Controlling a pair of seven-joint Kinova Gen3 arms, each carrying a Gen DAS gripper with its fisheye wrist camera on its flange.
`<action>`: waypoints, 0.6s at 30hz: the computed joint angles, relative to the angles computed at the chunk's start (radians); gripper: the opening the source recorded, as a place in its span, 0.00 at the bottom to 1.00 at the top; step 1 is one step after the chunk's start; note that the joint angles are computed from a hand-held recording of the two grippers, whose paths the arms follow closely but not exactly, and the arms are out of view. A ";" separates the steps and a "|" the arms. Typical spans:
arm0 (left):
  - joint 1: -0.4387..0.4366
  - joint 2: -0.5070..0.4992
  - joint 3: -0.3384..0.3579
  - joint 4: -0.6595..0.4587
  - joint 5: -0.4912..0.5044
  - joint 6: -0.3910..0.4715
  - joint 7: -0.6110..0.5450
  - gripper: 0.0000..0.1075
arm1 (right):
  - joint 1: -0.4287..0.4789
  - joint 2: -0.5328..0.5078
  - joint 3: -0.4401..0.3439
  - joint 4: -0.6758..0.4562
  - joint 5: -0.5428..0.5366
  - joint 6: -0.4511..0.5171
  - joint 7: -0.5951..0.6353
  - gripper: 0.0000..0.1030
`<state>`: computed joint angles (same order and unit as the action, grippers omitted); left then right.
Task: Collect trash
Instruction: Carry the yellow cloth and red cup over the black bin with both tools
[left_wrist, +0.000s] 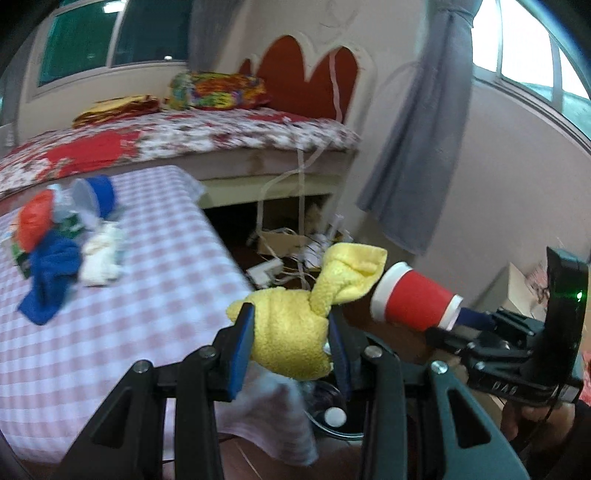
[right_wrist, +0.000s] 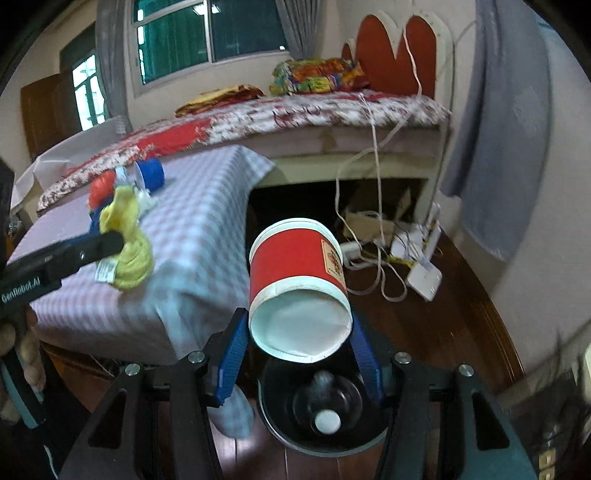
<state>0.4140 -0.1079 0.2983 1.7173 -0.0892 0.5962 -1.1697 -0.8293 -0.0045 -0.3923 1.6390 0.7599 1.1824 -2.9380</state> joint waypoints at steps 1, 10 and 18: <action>0.009 0.009 0.009 -0.007 0.002 0.002 -0.005 0.37 | 0.000 -0.013 0.000 0.020 -0.011 0.000 -0.017 0.55; 0.110 0.110 0.034 -0.048 -0.013 0.011 0.005 0.37 | 0.045 -0.071 -0.034 0.126 -0.085 0.009 -0.080 0.56; 0.162 0.197 -0.002 -0.066 0.033 0.047 0.005 0.37 | 0.109 -0.098 -0.024 0.236 -0.178 -0.078 -0.074 0.56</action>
